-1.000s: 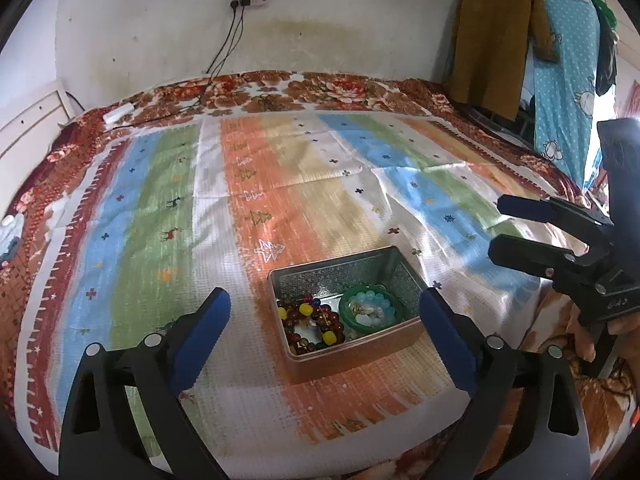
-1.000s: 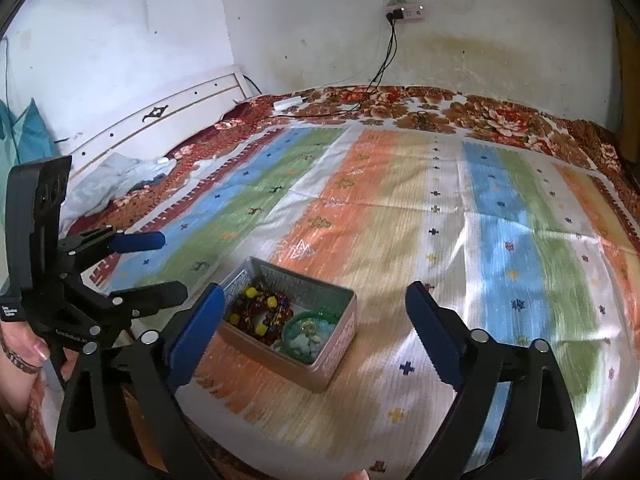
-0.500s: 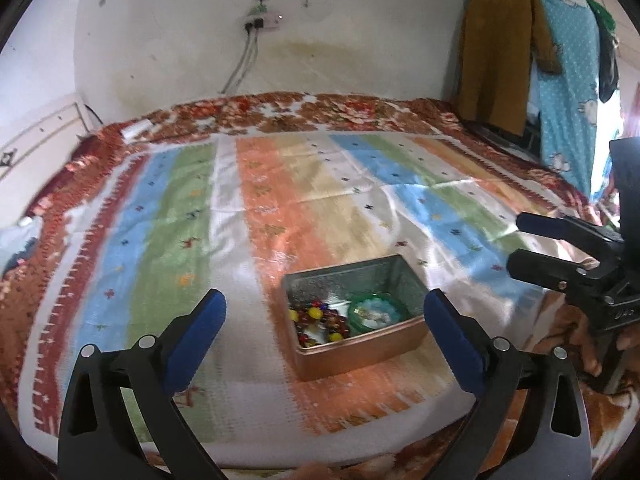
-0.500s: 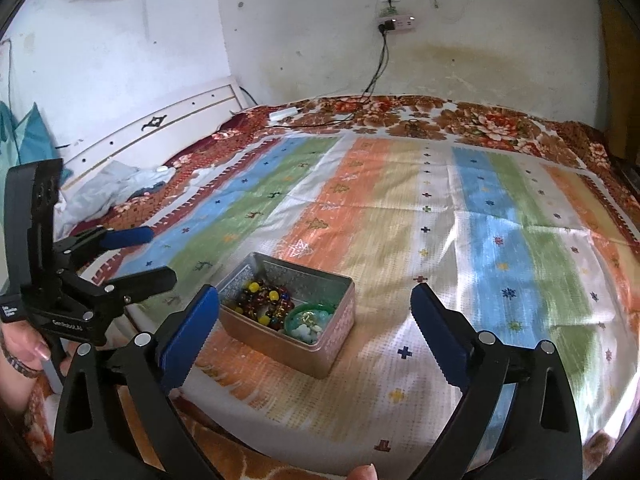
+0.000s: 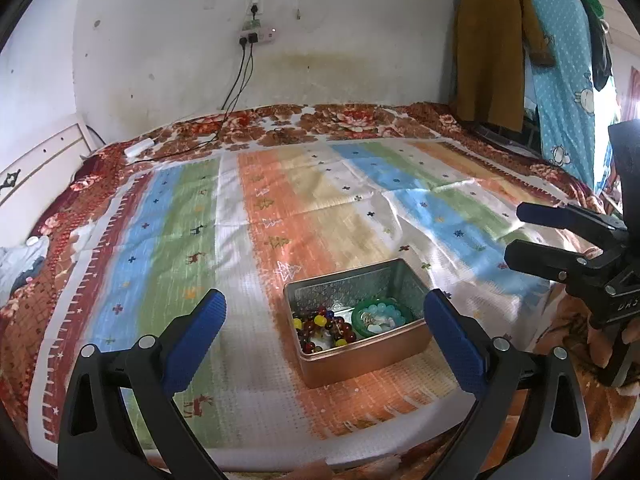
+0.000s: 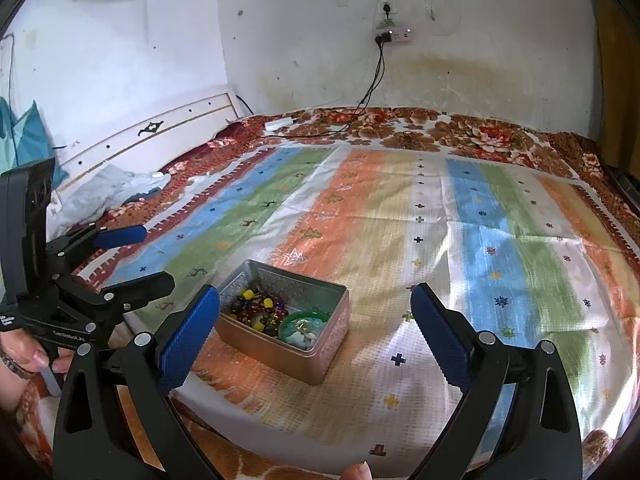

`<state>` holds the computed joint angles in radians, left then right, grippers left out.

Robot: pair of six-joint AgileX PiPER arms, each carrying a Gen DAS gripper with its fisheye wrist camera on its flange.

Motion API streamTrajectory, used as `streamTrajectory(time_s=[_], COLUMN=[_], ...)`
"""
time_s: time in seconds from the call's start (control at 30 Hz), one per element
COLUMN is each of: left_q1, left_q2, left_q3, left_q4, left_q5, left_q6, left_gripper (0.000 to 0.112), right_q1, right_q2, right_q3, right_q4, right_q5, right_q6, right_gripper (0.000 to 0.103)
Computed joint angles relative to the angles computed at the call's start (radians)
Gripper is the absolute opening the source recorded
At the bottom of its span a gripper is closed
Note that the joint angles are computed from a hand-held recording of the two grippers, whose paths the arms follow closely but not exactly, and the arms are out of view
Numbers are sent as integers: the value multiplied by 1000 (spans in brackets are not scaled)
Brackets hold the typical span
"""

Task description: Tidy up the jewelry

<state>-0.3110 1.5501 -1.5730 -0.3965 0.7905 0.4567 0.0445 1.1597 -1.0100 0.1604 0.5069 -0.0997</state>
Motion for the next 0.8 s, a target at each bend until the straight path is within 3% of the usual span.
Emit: streamTrajectory(time_s=[0.8], left_q1=[14], left_q2=[-7], left_q3=[15], left_q4=[-75], left_q5=[17], left_q6=[54], left_gripper=[97], right_q1=[33], right_q2=[28], right_q3=[-20], right_q4=[-32], right_q5=[22], right_q6=[18], right_gripper=[97])
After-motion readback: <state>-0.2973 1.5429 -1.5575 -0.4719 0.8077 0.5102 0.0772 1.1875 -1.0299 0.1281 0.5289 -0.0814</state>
